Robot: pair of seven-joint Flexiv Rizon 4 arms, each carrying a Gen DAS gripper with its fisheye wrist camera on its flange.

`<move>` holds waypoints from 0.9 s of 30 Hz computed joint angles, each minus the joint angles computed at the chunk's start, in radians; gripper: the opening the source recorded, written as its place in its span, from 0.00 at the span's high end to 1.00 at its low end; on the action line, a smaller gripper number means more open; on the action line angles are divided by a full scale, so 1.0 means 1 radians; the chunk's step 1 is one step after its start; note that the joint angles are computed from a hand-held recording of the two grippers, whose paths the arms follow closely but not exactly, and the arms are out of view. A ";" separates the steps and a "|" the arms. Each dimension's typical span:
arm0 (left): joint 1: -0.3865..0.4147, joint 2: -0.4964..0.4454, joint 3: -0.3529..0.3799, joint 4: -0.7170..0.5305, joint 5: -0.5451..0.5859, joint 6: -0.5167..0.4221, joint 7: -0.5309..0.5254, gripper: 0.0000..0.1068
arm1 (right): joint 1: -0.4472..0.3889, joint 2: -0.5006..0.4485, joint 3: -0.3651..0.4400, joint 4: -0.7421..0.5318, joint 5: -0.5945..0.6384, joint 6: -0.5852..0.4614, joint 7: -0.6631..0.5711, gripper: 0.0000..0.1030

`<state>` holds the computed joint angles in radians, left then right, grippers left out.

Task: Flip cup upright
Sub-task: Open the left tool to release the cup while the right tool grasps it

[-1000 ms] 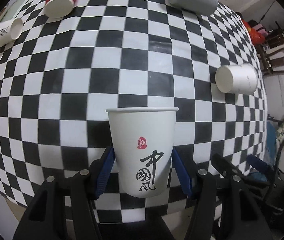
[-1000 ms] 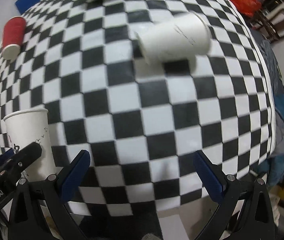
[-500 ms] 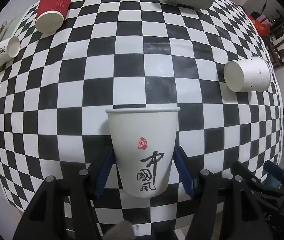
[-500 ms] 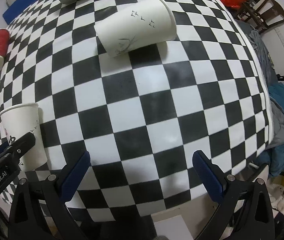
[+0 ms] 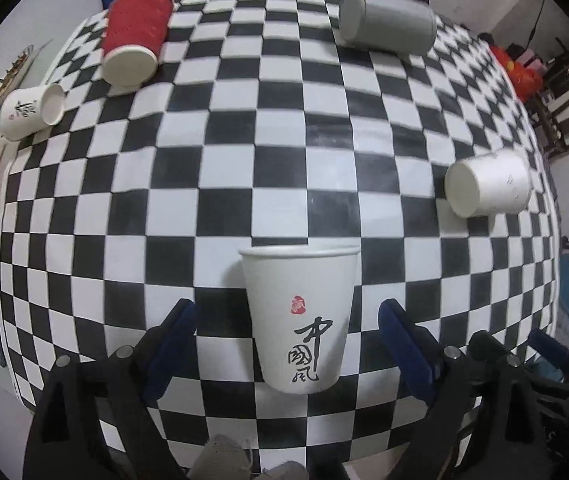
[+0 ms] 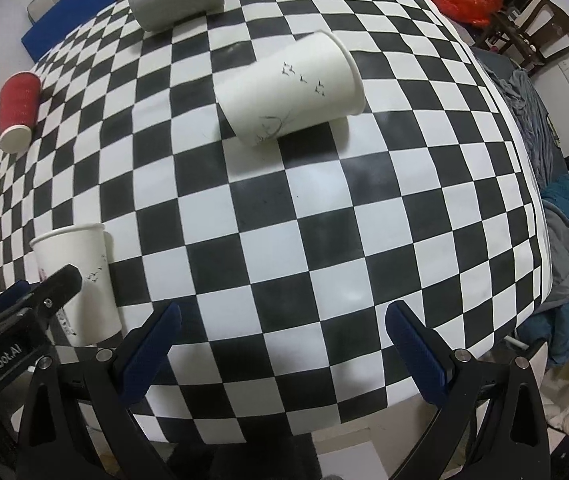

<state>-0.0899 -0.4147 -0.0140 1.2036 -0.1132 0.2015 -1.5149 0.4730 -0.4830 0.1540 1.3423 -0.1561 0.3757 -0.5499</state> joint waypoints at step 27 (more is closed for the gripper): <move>0.055 0.034 0.057 0.165 0.134 0.098 -0.080 0.12 | 0.031 -0.549 0.068 -0.906 0.343 -0.359 -0.263 0.20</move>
